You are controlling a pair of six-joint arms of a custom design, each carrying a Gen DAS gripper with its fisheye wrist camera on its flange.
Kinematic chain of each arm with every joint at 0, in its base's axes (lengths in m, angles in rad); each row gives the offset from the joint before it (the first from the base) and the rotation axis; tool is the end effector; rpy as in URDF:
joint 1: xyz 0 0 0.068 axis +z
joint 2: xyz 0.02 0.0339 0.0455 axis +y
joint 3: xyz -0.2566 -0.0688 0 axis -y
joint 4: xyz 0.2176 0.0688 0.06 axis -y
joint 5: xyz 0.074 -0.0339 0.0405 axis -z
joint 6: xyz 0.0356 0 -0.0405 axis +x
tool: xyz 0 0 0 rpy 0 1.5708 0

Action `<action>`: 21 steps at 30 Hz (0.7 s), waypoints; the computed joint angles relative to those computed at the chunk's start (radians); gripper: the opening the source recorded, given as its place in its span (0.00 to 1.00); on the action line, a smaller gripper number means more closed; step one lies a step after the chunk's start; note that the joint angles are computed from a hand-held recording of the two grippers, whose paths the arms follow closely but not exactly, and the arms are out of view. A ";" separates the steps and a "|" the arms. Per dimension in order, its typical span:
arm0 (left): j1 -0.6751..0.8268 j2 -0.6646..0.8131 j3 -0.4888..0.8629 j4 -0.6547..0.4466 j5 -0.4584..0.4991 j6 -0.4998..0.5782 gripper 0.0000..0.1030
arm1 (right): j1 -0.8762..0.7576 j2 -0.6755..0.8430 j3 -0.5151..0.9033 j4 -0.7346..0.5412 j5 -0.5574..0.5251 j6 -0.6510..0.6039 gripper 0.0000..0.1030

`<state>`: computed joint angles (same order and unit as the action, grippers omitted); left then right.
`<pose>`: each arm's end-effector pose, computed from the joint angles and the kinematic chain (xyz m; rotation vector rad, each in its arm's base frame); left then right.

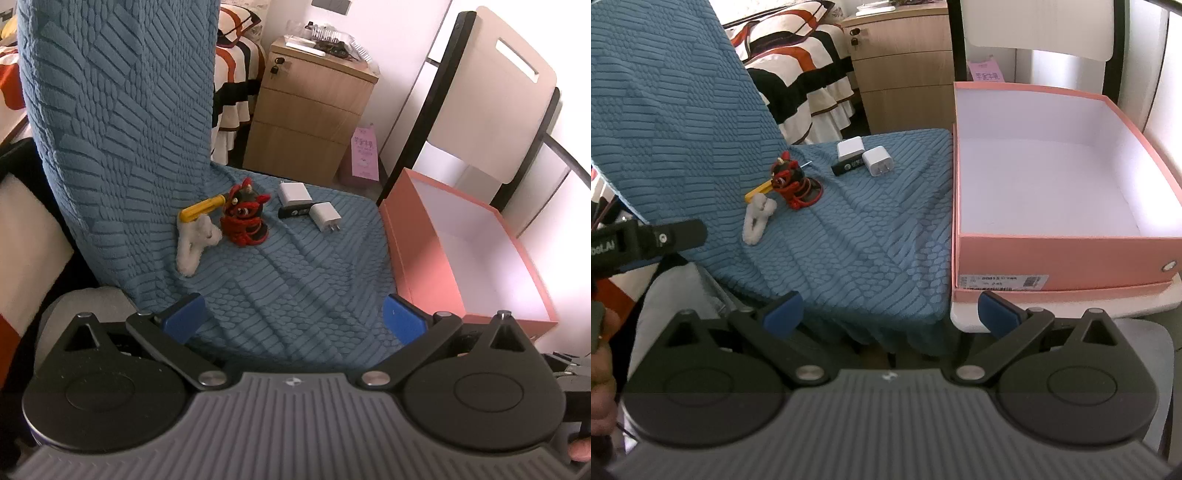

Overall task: Organize rigid objects
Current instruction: 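Move both tools toward the objects on the blue blanket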

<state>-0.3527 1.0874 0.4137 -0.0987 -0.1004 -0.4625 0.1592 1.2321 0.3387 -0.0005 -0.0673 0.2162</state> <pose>0.1763 -0.0611 0.1755 -0.1791 2.3494 -0.2853 0.1837 0.0319 0.1382 0.0413 2.4776 0.2447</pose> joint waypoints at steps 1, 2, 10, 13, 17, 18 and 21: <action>0.005 0.012 0.002 0.007 0.003 0.002 1.00 | 0.000 0.013 0.002 0.011 0.000 -0.001 1.00; 0.012 0.024 0.003 0.016 0.007 0.005 1.00 | -0.001 0.029 0.006 0.024 -0.001 -0.004 1.00; 0.070 0.133 0.009 0.118 0.043 0.029 1.00 | 0.005 0.157 0.046 0.121 -0.025 -0.026 1.00; 0.093 0.174 0.016 0.159 0.047 0.037 1.00 | 0.010 0.209 0.073 0.153 -0.022 -0.040 0.98; 0.131 0.233 0.031 0.206 0.069 0.055 1.00 | 0.005 0.275 0.115 0.171 -0.029 -0.054 0.96; 0.142 0.250 0.037 0.218 0.073 0.060 1.00 | 0.002 0.291 0.125 0.176 -0.031 -0.056 0.96; 0.172 0.297 0.051 0.255 0.088 0.075 1.00 | -0.001 0.341 0.153 0.192 -0.029 -0.059 0.96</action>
